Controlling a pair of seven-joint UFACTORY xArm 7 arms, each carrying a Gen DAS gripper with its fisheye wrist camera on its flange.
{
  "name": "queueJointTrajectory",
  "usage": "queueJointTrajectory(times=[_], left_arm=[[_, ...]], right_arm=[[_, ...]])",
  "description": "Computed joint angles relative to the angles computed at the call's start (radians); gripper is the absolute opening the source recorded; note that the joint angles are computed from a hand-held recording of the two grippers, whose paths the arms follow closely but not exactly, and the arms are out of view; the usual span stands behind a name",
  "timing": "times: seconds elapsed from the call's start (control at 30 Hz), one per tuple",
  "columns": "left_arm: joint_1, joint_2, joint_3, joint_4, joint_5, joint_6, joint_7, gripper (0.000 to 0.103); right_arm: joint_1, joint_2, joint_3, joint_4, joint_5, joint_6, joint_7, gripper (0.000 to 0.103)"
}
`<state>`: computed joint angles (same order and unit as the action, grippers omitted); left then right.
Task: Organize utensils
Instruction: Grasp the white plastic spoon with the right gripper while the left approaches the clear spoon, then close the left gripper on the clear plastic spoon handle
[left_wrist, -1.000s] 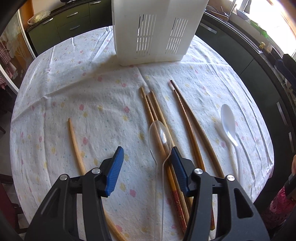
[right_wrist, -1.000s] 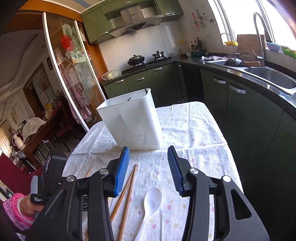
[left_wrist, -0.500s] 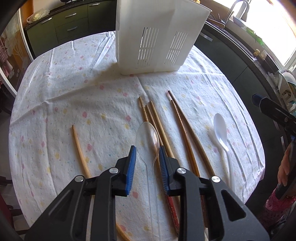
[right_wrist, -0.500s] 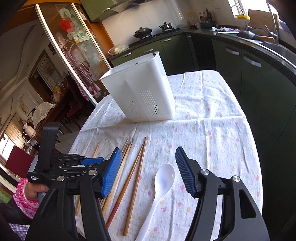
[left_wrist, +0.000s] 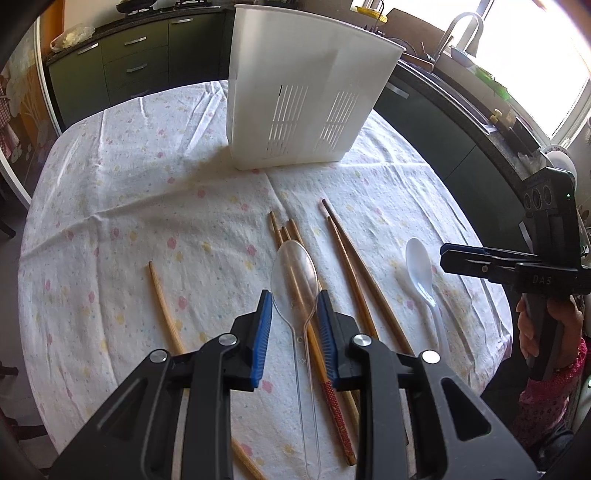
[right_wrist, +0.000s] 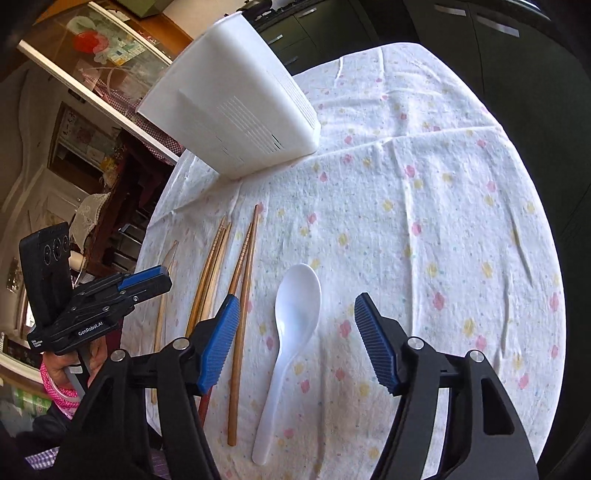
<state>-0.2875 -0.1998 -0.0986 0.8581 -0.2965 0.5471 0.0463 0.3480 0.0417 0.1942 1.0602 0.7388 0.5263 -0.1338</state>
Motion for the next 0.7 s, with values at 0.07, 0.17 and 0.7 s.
queueJointTrajectory(times=[0.07, 0.17, 0.7], left_arm=[[-0.002, -0.002, 0.002, -0.002, -0.004, 0.002, 0.010, 0.024], [-0.003, -0.001, 0.002, -0.003, -0.005, 0.006, 0.017, 0.024], [0.011, 0.047, -0.009, 0.032, 0.046, 0.061, 0.017, 0.024]], right_arm=[[-0.006, 0.010, -0.002, 0.000, 0.033, 0.013, -0.024, 0.059], [-0.012, 0.017, 0.001, 0.002, 0.085, 0.011, -0.065, 0.052], [0.020, 0.051, 0.034, 0.035, -0.014, -0.034, -0.003, 0.003]])
